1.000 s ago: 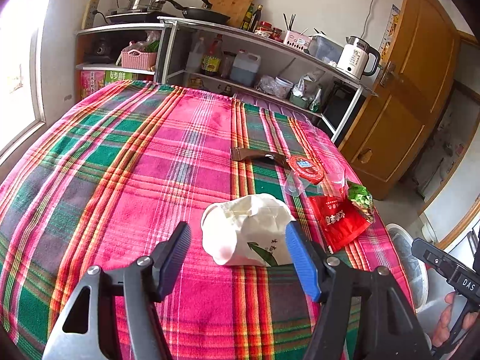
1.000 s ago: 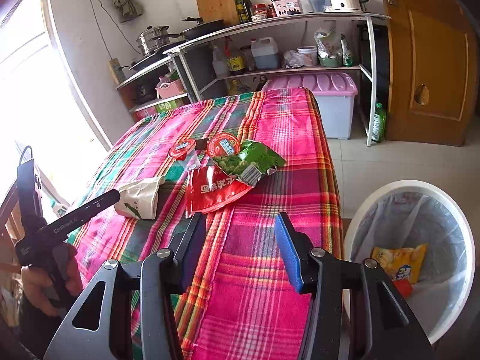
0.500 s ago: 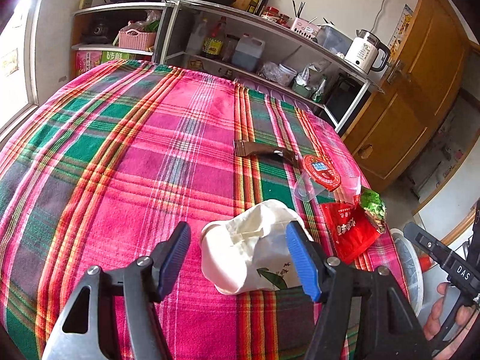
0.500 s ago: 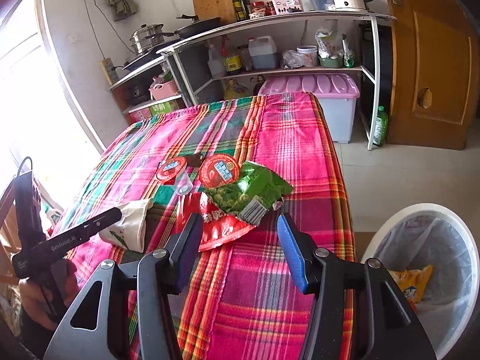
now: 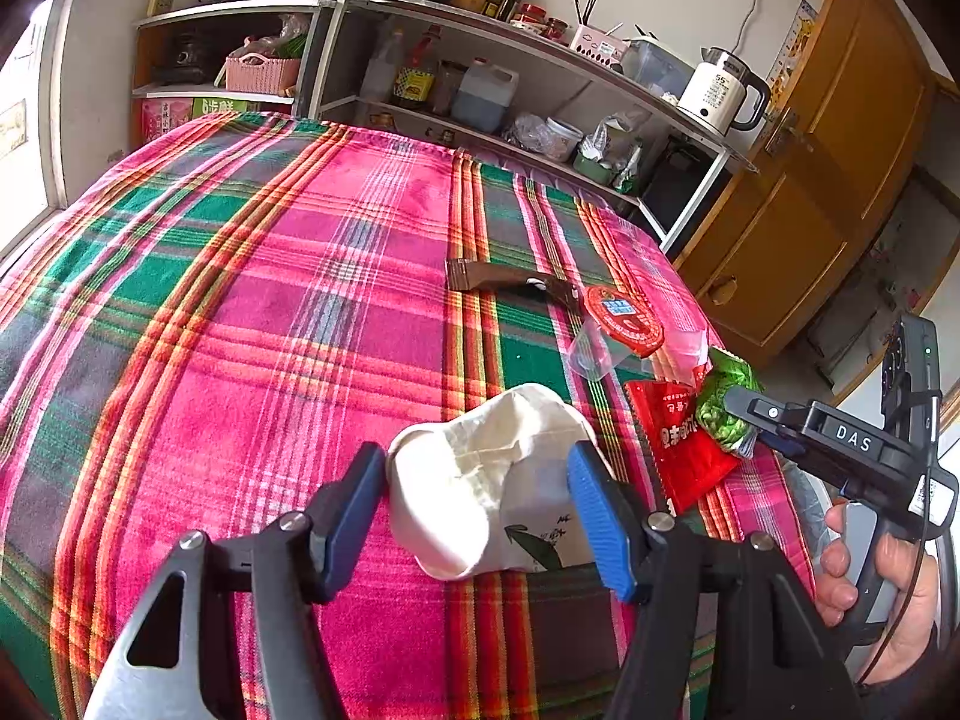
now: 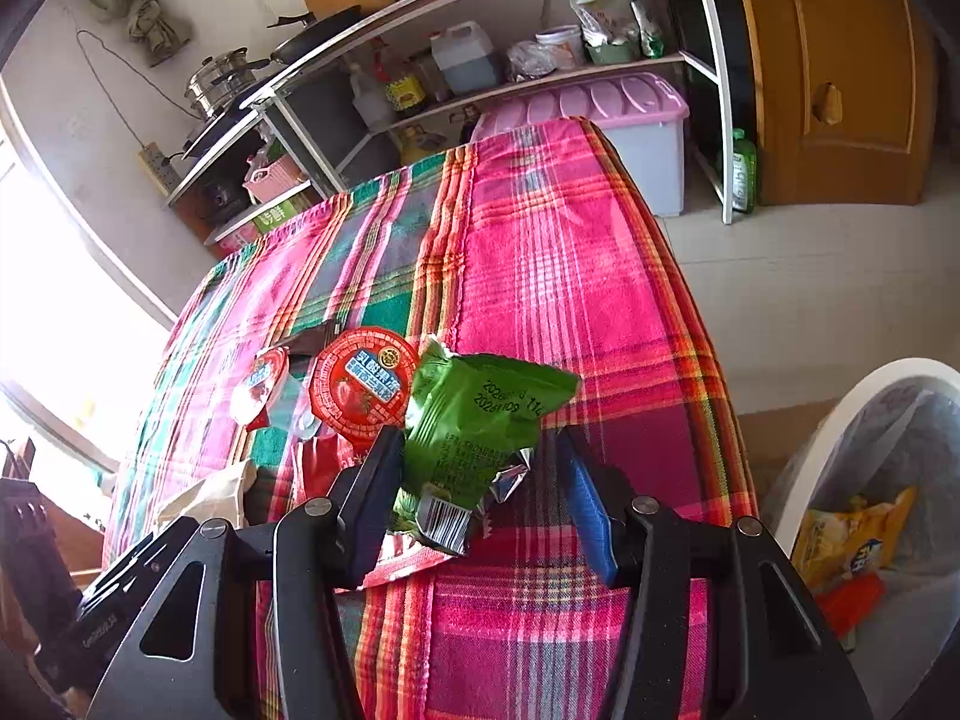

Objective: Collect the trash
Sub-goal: 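Grasp the white paper cup with the left tool while the right tool grasps the green snack bag, then carry the white cup and green snack bag over the trash bin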

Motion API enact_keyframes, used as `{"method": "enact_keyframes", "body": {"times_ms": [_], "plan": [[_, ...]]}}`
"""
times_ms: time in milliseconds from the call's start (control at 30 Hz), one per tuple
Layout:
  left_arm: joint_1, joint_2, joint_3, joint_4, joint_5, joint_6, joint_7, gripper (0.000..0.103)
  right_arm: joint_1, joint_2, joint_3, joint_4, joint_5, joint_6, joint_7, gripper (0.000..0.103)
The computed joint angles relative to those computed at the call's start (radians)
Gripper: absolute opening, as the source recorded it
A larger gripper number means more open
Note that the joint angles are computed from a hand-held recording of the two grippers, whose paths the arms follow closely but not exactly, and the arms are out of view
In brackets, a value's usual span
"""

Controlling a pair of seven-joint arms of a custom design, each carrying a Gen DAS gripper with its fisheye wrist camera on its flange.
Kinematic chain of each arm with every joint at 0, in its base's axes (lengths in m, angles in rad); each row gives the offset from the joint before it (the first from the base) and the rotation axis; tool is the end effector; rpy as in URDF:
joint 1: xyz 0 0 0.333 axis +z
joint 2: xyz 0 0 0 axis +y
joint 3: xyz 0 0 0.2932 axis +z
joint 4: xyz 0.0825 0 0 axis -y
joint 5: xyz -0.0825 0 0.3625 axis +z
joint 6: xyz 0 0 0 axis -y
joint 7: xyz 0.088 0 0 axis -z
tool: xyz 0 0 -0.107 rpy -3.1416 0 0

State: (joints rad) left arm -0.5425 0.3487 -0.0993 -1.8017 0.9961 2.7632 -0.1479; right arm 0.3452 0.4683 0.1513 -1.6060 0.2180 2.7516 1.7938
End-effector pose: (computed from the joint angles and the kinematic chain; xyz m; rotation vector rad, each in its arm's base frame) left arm 0.5025 -0.4122 0.4000 -2.0805 1.5917 -1.0309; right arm 0.6261 0.3090 0.4281 -1.7760 1.6718 -0.1134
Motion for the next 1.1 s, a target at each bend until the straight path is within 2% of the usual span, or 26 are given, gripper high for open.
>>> {"method": "enact_keyframes", "body": {"times_ms": [67, 400, 600, 667, 1100], "plan": [[-0.007, -0.007, 0.008, -0.006, 0.025, 0.003, -0.026, 0.058, 0.005, -0.004, -0.006, -0.010, -0.008, 0.011, 0.004, 0.046], [-0.007, -0.022, -0.004, -0.015, 0.098, 0.003, -0.072, 0.052, 0.022, -0.061, -0.018, -0.088, -0.065, 0.062, 0.003, 0.029], [-0.010, -0.036, -0.020, -0.023, 0.140, -0.008, -0.092, 0.049, 0.005, -0.130, 0.001, -0.182, -0.045, 0.108, -0.035, 0.027], [-0.012, -0.040, -0.025, -0.027, 0.157, -0.004, -0.105, 0.043, 0.000, -0.160, 0.007, -0.221, -0.033, 0.125, -0.051, 0.027], [-0.033, -0.062, -0.066, -0.017, 0.191, -0.057, -0.117, 0.043, -0.025, -0.311, 0.037, -0.416, 0.115, 0.197, -0.184, 0.027]]}}
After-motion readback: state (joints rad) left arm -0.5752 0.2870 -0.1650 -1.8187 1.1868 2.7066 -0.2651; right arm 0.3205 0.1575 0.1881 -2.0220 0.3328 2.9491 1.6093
